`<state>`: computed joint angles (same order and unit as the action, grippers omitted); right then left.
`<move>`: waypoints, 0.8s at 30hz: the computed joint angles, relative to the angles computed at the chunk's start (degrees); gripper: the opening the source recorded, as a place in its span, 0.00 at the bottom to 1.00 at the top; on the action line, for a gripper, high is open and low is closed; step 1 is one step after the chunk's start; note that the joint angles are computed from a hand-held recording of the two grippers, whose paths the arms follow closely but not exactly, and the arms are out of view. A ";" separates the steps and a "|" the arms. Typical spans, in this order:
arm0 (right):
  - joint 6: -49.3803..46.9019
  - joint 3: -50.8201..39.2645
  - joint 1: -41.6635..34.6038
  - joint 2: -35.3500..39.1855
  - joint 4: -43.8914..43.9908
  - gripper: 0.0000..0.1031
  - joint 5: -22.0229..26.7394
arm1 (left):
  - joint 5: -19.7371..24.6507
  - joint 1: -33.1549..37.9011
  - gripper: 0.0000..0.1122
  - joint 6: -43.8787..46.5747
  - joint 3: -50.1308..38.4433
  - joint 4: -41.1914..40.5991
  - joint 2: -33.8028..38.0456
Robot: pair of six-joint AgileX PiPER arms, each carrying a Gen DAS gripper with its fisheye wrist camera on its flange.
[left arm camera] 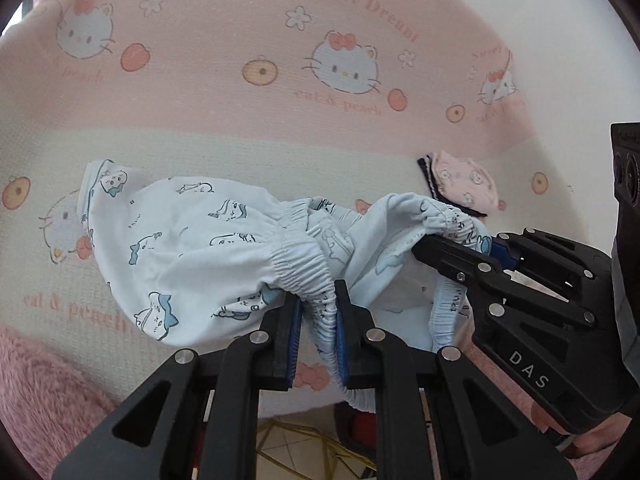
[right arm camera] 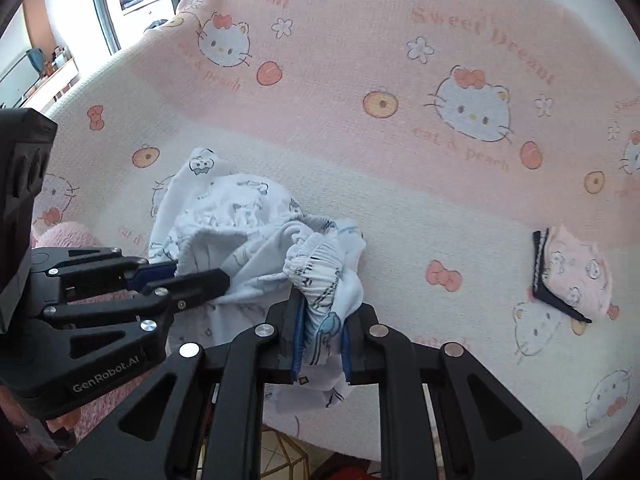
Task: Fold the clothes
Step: 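Lift the pajama top with both grippers and pull the hem edges apart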
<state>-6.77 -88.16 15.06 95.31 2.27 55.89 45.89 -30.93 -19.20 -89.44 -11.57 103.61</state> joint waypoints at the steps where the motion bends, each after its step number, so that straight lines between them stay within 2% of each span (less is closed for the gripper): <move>1: 1.97 1.37 0.95 -1.41 -1.76 0.13 -0.45 | -0.07 -0.90 0.14 -0.90 0.93 1.04 -0.97; 5: 3.23 7.46 0.81 -7.01 -2.50 0.13 -2.87 | 2.58 -4.15 0.14 -5.49 -0.98 6.18 -1.84; 9: 2.78 9.93 0.21 -9.60 -0.21 0.13 -4.58 | 4.48 -6.22 0.14 -8.48 -2.29 8.81 -2.55; 12: 1.45 10.61 -0.63 -11.70 1.72 0.13 -4.51 | 6.49 -7.13 0.14 -8.37 -4.28 8.71 -1.71; 15: 0.55 11.34 -1.64 -13.14 3.57 0.13 -4.78 | 6.67 -6.92 0.16 -7.44 -3.98 6.50 -2.02; 17: 0.37 11.62 -2.14 -13.90 4.07 0.13 -4.61 | 7.05 -6.31 0.23 -6.26 -4.01 5.31 -1.54; 18: 0.20 11.85 -2.43 -14.32 4.38 0.13 -4.54 | 7.51 -6.03 0.34 -6.63 -4.21 5.51 -1.30; 19: 0.21 12.26 -2.57 -14.84 4.51 0.13 -4.65 | 7.25 -5.55 0.40 -6.67 -4.05 5.10 -1.43; 24: -1.92 14.24 -5.19 -17.16 7.14 0.13 -5.39 | 5.47 -5.07 0.44 -5.79 -4.73 5.63 -0.72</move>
<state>-8.69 -73.92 9.87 78.15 9.41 50.50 51.36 -36.00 -25.00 -94.16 -5.94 102.88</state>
